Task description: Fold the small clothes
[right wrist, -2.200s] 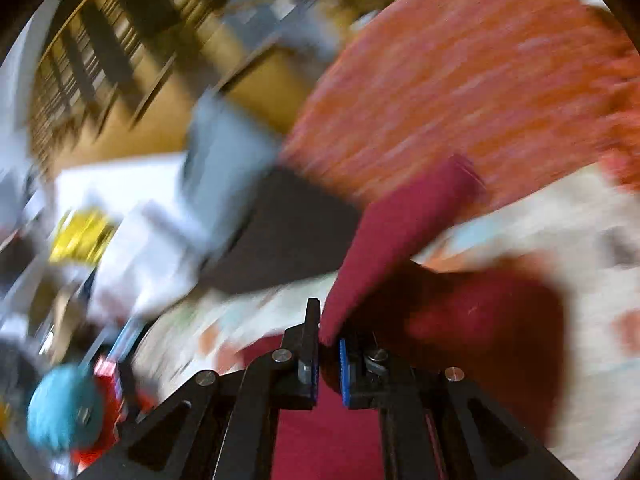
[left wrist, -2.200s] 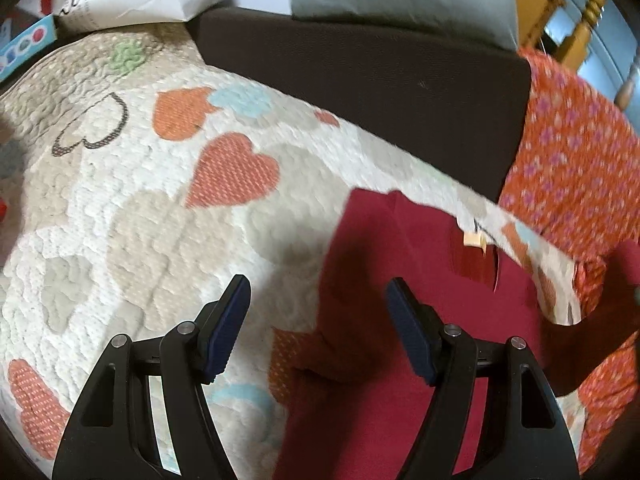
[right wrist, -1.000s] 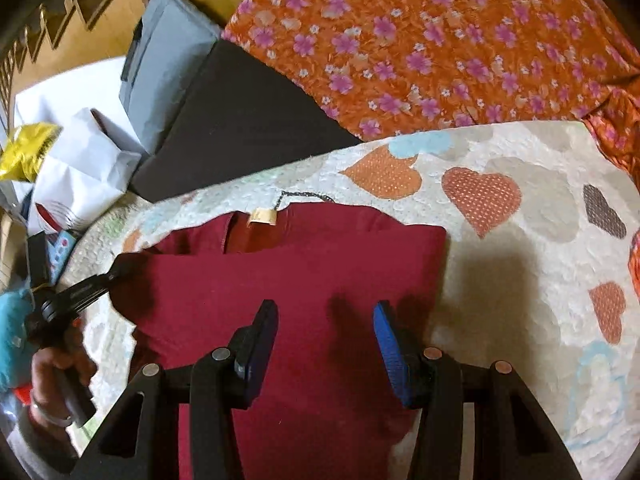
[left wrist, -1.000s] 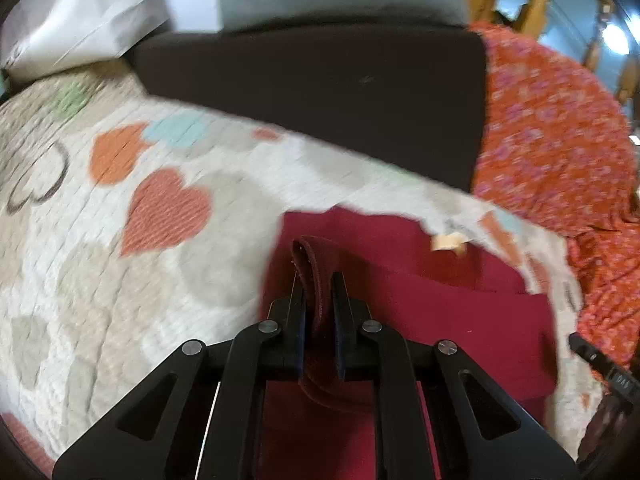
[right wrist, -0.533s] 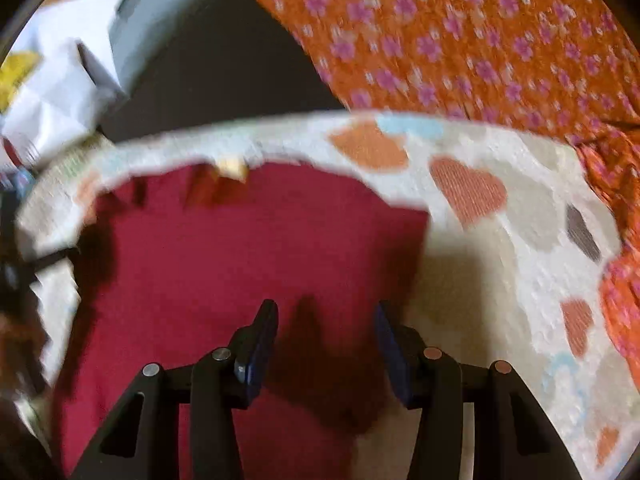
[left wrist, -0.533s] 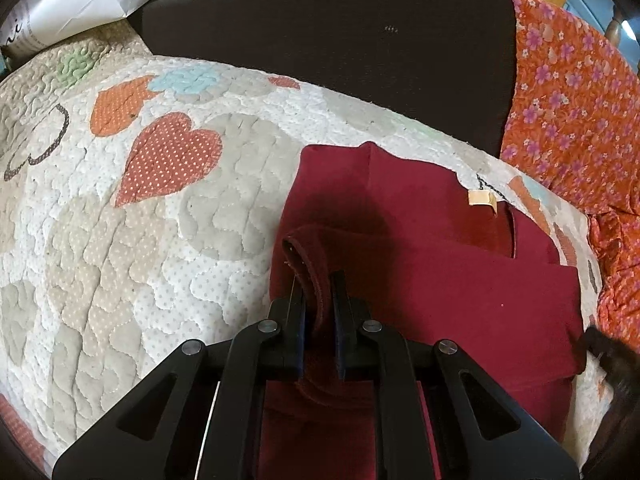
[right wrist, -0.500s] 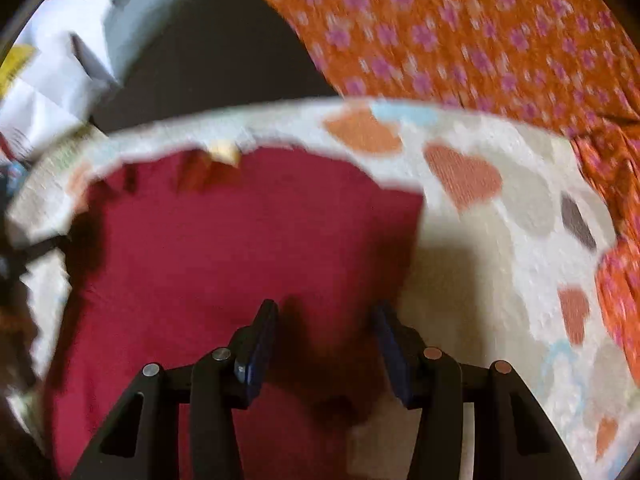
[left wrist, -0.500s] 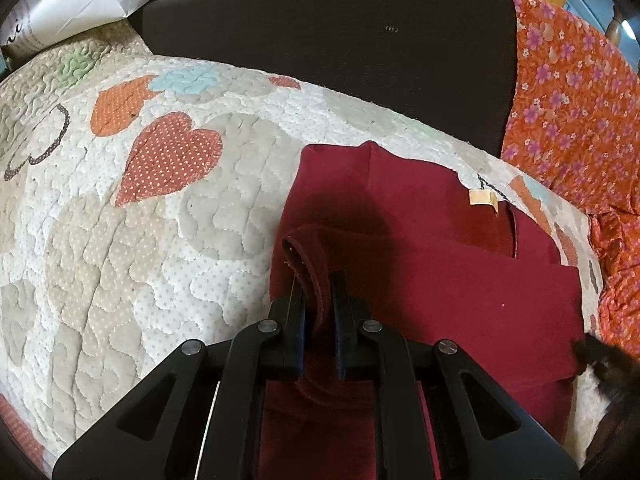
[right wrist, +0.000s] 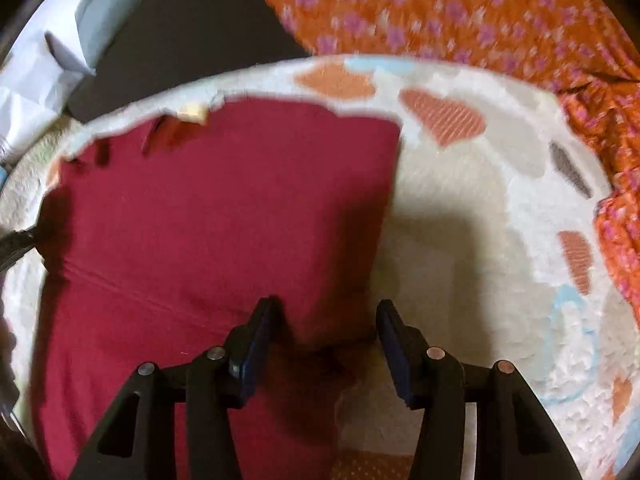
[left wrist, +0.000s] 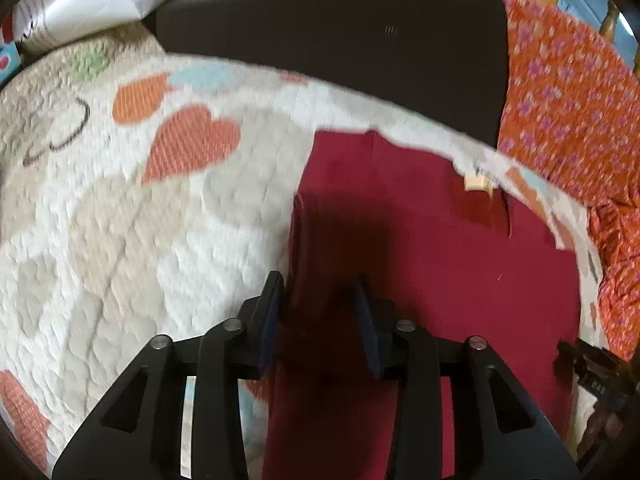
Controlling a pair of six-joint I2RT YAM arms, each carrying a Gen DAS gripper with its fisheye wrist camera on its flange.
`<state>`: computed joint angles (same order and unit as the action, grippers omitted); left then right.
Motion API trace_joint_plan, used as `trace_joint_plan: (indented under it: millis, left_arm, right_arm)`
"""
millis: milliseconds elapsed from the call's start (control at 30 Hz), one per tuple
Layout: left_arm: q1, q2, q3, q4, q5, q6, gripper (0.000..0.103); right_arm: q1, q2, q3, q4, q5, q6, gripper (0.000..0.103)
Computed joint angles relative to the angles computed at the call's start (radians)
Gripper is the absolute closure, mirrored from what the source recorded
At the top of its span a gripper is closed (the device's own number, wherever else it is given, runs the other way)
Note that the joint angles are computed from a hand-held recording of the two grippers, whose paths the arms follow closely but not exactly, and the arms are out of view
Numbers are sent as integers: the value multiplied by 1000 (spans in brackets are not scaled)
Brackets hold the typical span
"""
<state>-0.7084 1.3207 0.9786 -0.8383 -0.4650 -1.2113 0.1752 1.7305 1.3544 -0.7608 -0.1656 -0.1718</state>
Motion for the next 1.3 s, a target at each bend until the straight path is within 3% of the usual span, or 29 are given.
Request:
trace_joint_plan:
  millis: [133,333,467,533,600,633,867,1100,1300]
  left_arm:
    - [-29,-27,-20,-11,-6,-13,67]
    - [-142,-52,53,-160,-80,-94,67]
    - [-275,-24,149,-317,-137,-239,66]
    - [-341,-14,183,-362,-160,-299,56]
    - [-436,4,215,-434,-217,-414,42]
    - [-486,30,241,-490,-237,-484,40]
    - [-640,129,320,-648,-238,-652,39]
    - [-703,180,330,-688,-216,-713,39]
    - [-763,161,290,-665,-176,-793,39]
  right_arm:
    - [-40,-73,3,-39,-64,15,53]
    - [-83,-258,-39,-114,-169,-32,52]
    - [-84,-314,-57,-170,-187,-48,52]
    - [-90,-355,-85,-176,-202,-44,52]
    - [-101,-392,-114,-194,-232,-37,52]
    - [-102,-407,-129,-199,-239,-39,52]
    - [-122,-510,-208,-256,-260,-91,51]
    - [-178,-554,-307,-205,-331,-84,49]
    - [-165,-555,-322,-263,-303,-131,49]
